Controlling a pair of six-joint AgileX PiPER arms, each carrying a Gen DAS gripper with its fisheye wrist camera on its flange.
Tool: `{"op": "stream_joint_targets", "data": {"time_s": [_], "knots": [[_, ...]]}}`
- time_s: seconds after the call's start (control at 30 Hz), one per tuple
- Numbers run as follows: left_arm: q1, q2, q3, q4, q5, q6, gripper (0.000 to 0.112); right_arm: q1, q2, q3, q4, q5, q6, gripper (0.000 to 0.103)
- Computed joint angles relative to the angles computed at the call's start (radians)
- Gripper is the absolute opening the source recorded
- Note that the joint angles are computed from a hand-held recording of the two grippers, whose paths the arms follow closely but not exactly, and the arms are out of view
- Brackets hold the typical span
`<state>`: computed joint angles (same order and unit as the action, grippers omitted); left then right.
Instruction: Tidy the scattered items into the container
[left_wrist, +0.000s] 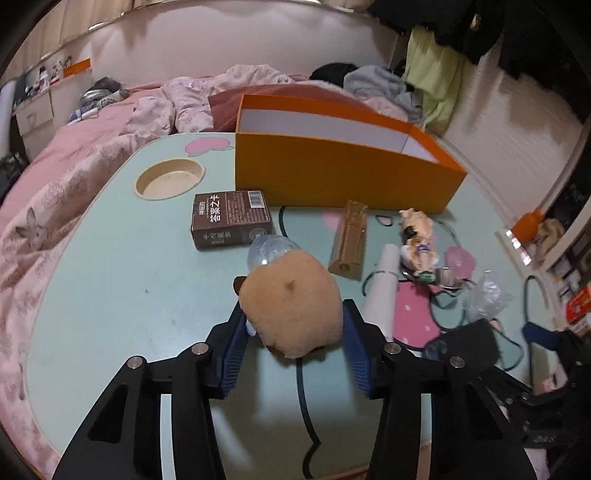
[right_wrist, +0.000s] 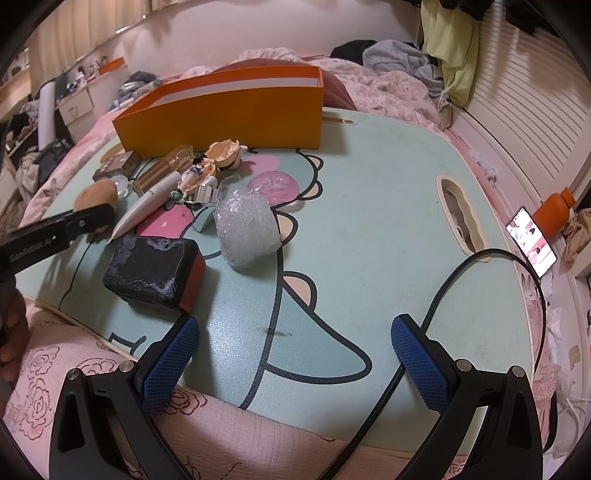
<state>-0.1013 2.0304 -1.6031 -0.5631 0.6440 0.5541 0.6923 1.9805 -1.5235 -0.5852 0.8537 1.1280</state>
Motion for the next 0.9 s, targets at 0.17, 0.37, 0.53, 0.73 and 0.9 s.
{"op": "stream_joint_targets", "data": {"time_s": [0.17, 0.37, 0.53, 0.73, 0.9], "knots": [[0.042, -0.12, 0.196, -0.233, -0.122, 0.222, 0.049, -0.01, -0.075, 0.097, -0.06, -0.118, 0.098, 0.075], [0.033, -0.163, 0.254, -0.211, -0.18, 0.236, 0.049, -0.013, -0.06, 0.022, -0.116, -0.153, 0.105, 0.072], [0.019, -0.163, 0.252, -0.179, -0.194, 0.219, 0.049, -0.077, 0.046, -0.147, 0.136, -0.117, -0.134, 0.026], [0.044, -0.152, 0.224, -0.215, -0.152, 0.236, 0.049, -0.103, -0.045, 0.0, 0.106, -0.283, -0.039, 0.025], [0.051, -0.1, 0.034, -0.192, -0.007, 0.163, 0.049, -0.145, -0.043, -0.121, 0.146, -0.251, -0.127, 0.025]]}}
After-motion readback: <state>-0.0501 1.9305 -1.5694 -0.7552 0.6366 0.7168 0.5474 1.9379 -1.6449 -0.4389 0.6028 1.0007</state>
